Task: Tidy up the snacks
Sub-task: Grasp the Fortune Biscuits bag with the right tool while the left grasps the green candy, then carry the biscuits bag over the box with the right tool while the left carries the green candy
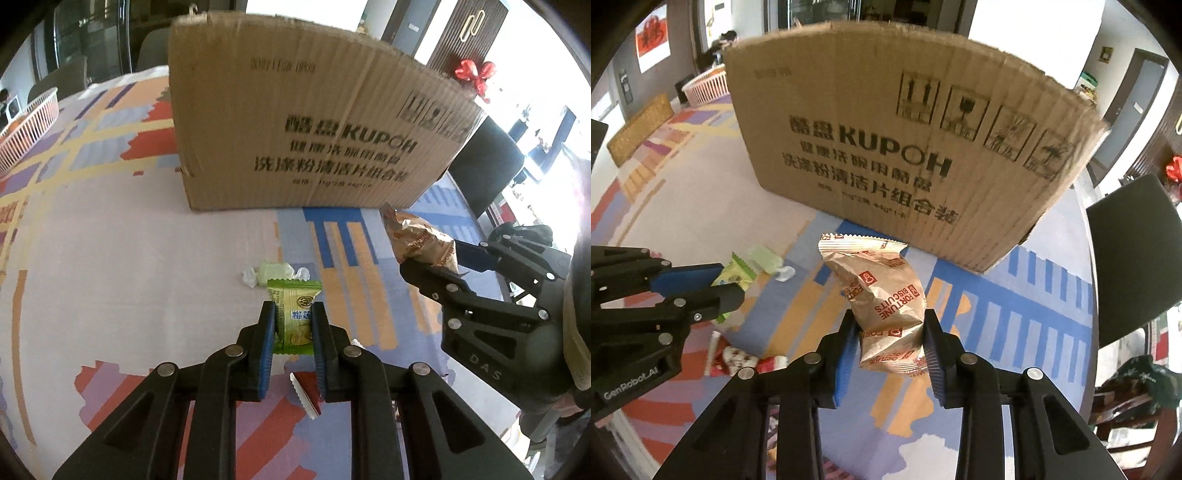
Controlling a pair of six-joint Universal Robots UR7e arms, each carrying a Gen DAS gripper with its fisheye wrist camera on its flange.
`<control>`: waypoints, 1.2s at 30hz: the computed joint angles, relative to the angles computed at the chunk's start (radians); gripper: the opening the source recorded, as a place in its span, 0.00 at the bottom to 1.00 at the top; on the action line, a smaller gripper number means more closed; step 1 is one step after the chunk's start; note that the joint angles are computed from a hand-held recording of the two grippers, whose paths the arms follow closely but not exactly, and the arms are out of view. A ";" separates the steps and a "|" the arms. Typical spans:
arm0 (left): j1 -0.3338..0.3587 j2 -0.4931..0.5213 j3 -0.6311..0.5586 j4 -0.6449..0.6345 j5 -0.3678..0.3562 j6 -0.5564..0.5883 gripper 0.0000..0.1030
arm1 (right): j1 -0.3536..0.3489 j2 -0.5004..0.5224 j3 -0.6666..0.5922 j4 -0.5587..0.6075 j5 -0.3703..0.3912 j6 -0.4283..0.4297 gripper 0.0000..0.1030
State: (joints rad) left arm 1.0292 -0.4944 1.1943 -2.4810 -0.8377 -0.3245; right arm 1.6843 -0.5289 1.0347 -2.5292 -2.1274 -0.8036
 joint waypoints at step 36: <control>-0.102 -0.034 -0.085 -0.341 0.094 0.358 0.19 | 0.080 -0.070 -0.060 -0.159 0.221 0.073 0.35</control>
